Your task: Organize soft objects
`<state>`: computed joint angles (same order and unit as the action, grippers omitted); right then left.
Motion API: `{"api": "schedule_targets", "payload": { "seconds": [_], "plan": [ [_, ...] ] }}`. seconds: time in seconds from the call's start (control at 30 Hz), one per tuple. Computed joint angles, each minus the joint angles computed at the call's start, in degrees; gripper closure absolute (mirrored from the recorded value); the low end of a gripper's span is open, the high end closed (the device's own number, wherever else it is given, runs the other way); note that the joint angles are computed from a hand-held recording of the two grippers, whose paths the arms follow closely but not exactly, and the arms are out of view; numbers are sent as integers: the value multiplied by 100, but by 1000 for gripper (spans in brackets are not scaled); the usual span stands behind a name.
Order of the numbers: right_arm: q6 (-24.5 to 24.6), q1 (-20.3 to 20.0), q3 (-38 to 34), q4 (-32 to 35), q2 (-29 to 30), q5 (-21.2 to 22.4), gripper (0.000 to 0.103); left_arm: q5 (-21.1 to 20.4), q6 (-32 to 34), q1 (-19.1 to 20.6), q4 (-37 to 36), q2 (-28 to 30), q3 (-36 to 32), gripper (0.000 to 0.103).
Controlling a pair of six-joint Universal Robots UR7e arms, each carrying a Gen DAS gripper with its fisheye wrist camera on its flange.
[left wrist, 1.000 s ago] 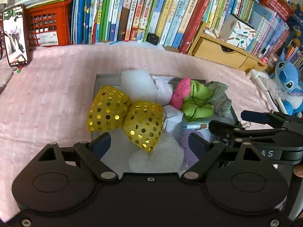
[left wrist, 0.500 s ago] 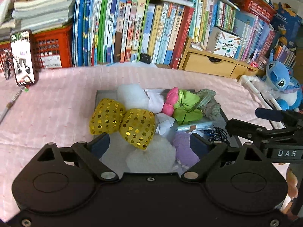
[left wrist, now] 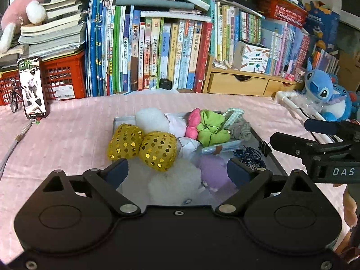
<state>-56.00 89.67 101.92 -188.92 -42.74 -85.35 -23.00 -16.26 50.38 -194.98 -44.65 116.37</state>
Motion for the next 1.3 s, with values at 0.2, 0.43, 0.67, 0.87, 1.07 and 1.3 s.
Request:
{"api": "schedule_targets", "payload": {
  "seconds": [0.2, 0.43, 0.67, 0.87, 1.07, 1.3],
  "plan": [
    [46, -119, 229, -264, -119, 238, 0, 130, 201, -179, -461, 122, 151, 8],
    [-52, -276, 570, -533, -318, 548, 0, 274, 574, -418, -1160, 294, 352, 7],
    [-259, -437, 959, -1005, -453, 853, 0, 448, 786, -674, -1704, 514, 515, 6],
    [-318, -619, 1236, -1299, -557, 1100, 0, 596, 1038, -881, -2325, 772, 651, 5],
    [-461, -807, 1501, -1624, -623, 1338, 0, 856, 1562, -1081, -3032, 1134, 646, 5],
    [-524, -1015, 1783, -2031, -627, 1660, 0, 922, 1204, -1237, -3107, 1367, 866, 4]
  ]
}}
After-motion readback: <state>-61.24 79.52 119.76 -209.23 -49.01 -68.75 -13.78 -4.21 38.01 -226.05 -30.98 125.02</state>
